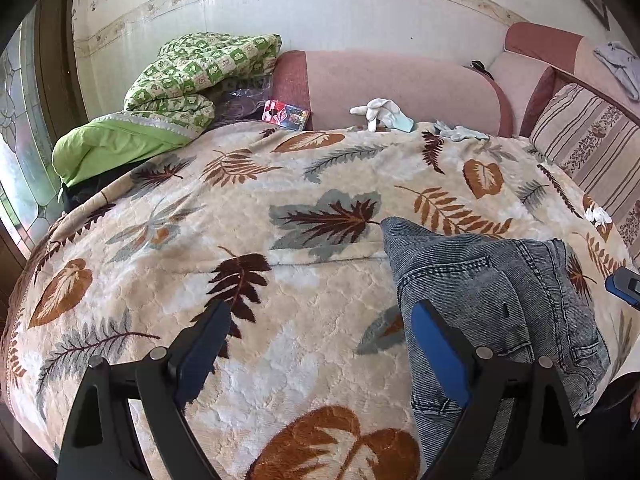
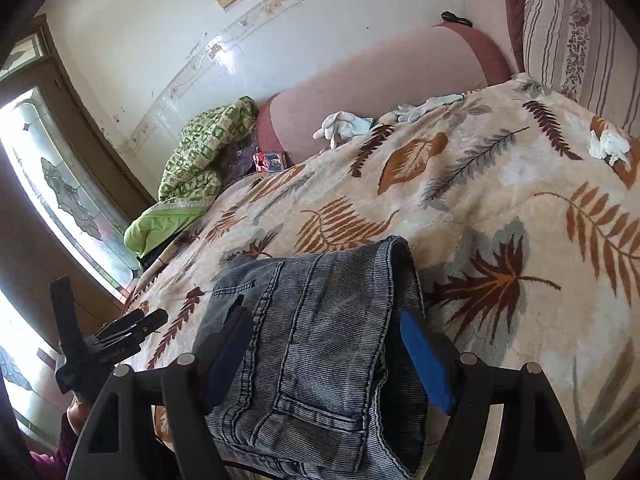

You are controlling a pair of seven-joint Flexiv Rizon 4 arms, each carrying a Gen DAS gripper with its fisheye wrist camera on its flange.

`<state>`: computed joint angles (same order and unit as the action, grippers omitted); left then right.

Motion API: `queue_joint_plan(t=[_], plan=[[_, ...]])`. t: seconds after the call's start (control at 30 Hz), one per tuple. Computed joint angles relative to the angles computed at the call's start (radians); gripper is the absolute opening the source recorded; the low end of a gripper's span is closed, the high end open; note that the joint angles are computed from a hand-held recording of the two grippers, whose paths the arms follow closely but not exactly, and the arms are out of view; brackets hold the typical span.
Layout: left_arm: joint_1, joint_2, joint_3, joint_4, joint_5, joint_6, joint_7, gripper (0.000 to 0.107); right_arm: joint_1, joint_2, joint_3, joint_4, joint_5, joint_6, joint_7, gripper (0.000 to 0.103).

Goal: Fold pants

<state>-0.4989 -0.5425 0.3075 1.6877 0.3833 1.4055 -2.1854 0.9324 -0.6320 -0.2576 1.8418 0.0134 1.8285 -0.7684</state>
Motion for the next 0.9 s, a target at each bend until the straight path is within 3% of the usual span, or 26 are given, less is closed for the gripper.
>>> queue_joint_plan(t=[0.9], plan=[[0.005,-0.002,-0.020,-0.019,0.035,-0.041,-0.003,0.092,-0.010,-0.001,0.005,-0.001,-0.024,-0.018,0.031,0.079]])
